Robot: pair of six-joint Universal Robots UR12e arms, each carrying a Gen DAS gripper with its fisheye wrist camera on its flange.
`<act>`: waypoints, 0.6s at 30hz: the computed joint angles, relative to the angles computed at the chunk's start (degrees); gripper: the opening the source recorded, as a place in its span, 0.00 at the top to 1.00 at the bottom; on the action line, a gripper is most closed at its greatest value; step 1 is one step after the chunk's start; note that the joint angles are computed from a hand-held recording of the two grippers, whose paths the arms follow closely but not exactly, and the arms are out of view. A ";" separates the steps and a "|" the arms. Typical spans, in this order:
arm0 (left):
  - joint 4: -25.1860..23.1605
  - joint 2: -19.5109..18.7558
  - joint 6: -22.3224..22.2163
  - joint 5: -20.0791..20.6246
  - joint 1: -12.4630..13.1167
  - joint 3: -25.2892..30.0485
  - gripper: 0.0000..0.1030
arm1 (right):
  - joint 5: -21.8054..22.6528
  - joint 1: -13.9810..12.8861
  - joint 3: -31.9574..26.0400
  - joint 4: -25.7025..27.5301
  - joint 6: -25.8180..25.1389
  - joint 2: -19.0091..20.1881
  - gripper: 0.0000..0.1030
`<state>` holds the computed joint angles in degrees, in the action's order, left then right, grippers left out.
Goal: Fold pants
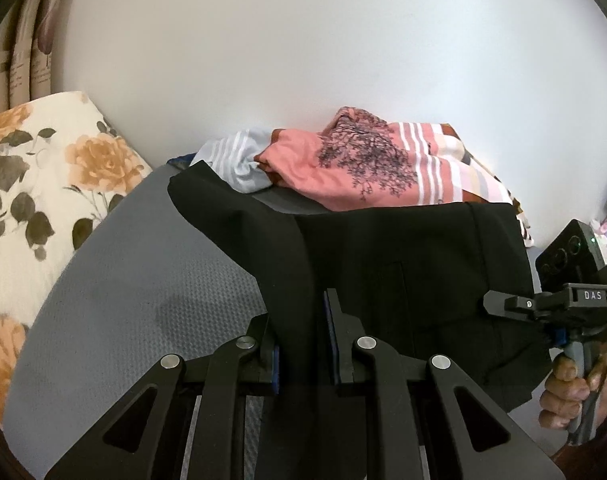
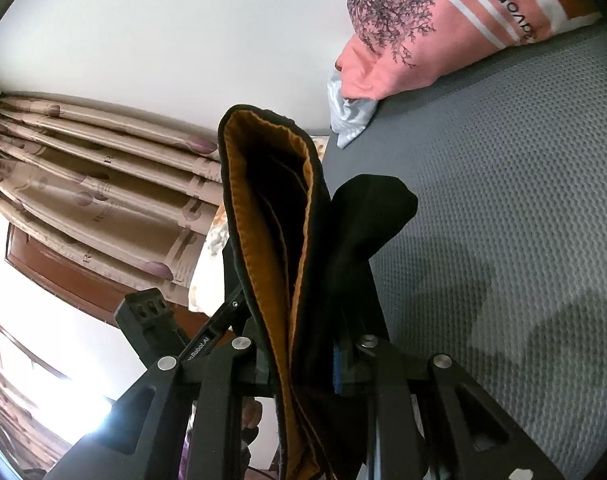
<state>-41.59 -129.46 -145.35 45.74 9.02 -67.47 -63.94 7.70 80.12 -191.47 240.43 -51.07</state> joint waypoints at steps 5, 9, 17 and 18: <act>0.39 -1.87 -0.73 1.10 -0.48 2.70 0.83 | 0.70 -0.30 -2.42 1.22 -0.45 1.35 0.82; 0.86 -3.04 -1.22 1.87 -0.84 4.31 0.83 | 1.03 -0.57 -3.80 1.52 -0.32 2.26 0.82; 1.11 -4.57 -1.09 2.92 -1.53 6.92 0.83 | 1.32 -0.91 -5.62 1.73 0.06 3.44 0.82; 1.13 -4.80 -1.06 3.09 -1.61 7.30 0.83 | 1.31 -0.95 -5.85 1.72 0.14 3.59 0.82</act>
<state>-40.46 -134.26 -146.41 48.84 7.41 -60.18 -62.63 6.75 74.27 -189.76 240.57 -47.48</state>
